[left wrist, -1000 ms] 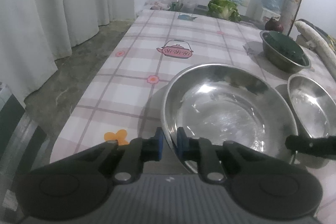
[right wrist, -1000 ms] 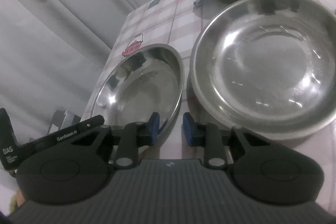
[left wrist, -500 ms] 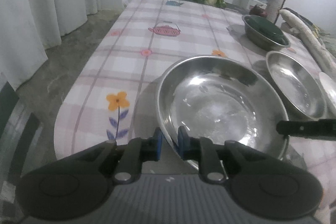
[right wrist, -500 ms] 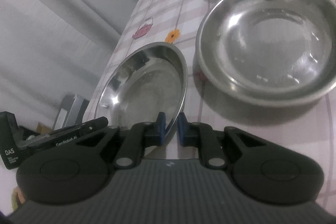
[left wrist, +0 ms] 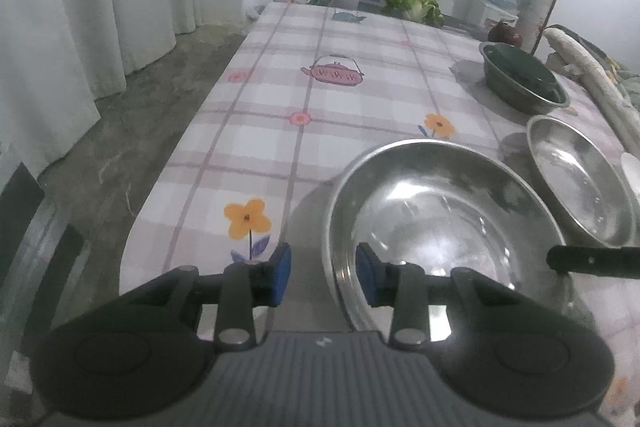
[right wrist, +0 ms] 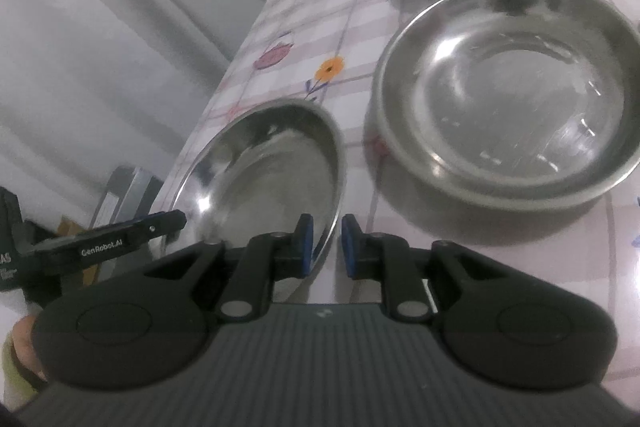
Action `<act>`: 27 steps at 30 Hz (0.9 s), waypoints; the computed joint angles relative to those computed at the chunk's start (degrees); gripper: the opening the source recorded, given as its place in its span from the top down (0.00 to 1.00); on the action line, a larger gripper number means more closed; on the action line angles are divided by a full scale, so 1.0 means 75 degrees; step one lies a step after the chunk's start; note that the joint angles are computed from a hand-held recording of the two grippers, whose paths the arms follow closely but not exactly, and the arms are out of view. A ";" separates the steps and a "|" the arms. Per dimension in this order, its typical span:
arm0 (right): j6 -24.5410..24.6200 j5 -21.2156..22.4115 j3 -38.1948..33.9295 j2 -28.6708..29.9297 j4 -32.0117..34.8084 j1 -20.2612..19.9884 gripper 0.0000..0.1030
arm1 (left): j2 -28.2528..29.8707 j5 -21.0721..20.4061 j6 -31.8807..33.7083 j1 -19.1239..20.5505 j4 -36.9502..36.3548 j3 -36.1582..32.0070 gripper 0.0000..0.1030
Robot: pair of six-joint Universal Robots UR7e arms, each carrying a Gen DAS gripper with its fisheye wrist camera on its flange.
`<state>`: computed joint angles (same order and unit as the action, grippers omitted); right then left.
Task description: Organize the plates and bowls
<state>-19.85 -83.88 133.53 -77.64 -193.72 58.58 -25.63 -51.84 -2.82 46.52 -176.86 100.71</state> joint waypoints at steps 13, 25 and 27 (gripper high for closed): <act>0.0045 0.0173 -0.0131 0.0335 -0.0475 -0.0029 0.88 | 0.0486 0.0168 -0.0042 0.0034 0.0164 -0.0542 0.78; -0.0188 -0.0015 -0.0211 0.0532 -0.0691 0.0115 0.88 | 0.0233 0.0535 -0.0428 -0.0203 0.0452 -0.0088 0.79; -0.0270 -0.0035 -0.0199 0.0561 -0.0768 0.0127 0.88 | 0.0228 0.0556 -0.0456 -0.0219 0.0488 -0.0065 0.78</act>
<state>-21.87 -84.14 132.04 -73.44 -199.48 59.53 -23.92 -47.66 -6.24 44.88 -173.19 100.22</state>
